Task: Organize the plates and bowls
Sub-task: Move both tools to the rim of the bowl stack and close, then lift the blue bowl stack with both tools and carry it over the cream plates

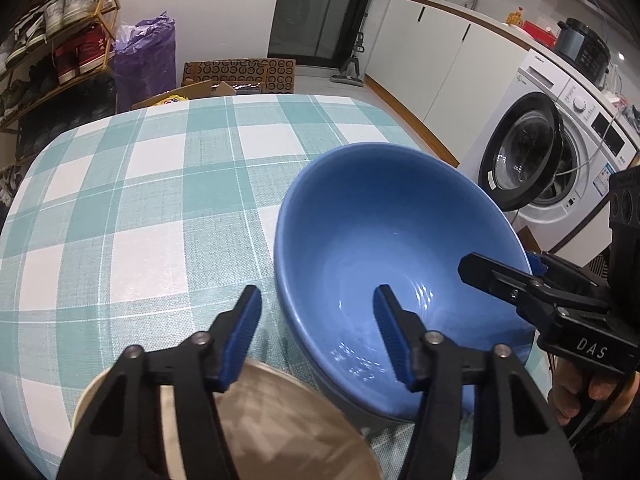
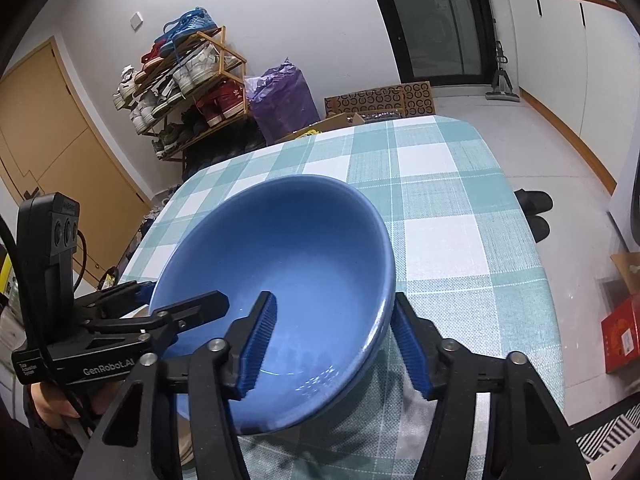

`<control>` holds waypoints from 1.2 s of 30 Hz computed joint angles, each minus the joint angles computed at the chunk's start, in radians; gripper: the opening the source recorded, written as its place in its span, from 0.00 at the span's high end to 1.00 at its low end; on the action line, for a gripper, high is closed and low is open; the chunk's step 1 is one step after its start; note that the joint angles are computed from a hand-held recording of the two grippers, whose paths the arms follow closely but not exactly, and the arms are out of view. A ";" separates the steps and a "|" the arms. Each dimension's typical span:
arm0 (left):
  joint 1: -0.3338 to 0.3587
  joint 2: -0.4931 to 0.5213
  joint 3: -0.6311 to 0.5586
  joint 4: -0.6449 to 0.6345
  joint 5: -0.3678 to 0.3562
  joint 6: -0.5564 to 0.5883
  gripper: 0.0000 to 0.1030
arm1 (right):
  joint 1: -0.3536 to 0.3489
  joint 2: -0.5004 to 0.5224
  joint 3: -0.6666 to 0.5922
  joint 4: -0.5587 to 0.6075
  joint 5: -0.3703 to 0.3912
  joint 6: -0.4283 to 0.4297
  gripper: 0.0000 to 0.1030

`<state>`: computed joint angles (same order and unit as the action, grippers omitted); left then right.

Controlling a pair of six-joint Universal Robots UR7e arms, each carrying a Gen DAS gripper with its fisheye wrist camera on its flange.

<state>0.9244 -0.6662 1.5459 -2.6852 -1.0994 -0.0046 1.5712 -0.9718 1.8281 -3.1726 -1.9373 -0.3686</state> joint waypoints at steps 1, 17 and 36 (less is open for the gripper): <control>0.000 -0.001 0.000 0.002 -0.006 0.002 0.49 | 0.000 0.001 0.000 -0.001 -0.002 -0.001 0.45; -0.010 -0.002 0.007 -0.008 0.014 0.018 0.63 | 0.004 -0.001 0.006 -0.013 -0.029 -0.013 0.54; -0.038 -0.025 0.044 -0.041 0.032 0.031 0.64 | 0.016 -0.027 0.037 -0.047 -0.039 -0.022 0.54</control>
<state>0.8869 -0.6916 1.5897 -2.7264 -1.0676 0.0267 1.5874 -0.9986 1.8652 -3.2194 -1.9765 -0.3908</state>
